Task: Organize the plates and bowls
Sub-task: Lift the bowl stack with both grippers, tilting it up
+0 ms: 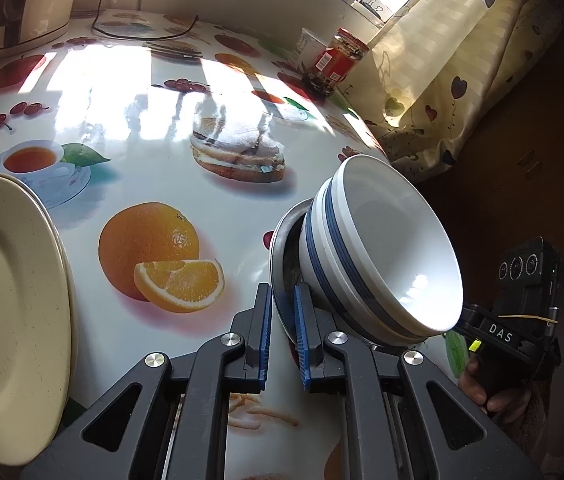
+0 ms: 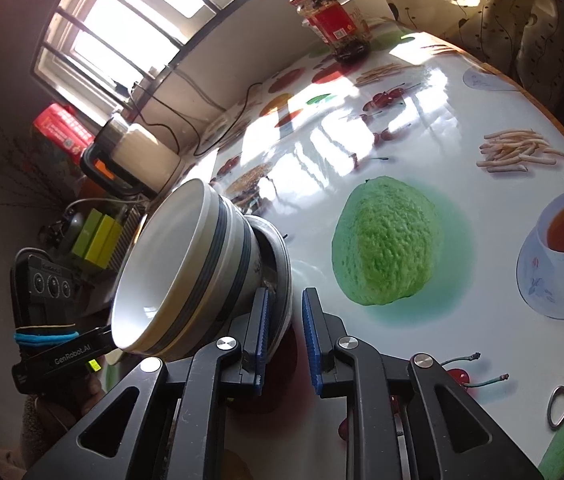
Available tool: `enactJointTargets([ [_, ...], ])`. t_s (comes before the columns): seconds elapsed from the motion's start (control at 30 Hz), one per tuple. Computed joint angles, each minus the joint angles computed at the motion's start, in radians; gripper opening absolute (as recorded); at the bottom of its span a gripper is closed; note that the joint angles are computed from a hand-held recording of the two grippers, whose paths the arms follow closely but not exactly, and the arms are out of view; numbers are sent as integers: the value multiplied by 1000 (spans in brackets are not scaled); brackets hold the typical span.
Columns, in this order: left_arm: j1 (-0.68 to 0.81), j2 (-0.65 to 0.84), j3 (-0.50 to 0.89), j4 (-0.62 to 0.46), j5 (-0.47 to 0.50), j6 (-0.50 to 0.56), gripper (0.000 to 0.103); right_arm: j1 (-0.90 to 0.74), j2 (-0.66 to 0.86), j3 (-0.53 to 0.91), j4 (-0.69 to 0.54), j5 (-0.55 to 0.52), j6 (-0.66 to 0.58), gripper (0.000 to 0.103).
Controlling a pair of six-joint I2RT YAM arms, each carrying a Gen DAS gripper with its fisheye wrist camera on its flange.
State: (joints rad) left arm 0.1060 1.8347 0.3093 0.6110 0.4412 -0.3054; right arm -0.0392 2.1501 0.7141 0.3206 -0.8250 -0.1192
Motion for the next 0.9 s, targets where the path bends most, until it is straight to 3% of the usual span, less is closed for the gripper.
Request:
enactJointTargets([
  [0.07, -4, -1, 2, -2, -7, 4, 12, 17, 0, 4, -12, 9, -23, 18],
  [0.17, -1, -1, 2, -3, -4, 7, 12, 39, -24, -47, 66, 51, -30, 17],
  [0.37, 0, 5, 1, 7, 6, 6, 12, 16, -7, -48, 81, 15, -19, 16],
  [0.9, 6, 14, 8, 5, 17, 4, 15, 3, 8, -56, 159, 5, 130, 20],
])
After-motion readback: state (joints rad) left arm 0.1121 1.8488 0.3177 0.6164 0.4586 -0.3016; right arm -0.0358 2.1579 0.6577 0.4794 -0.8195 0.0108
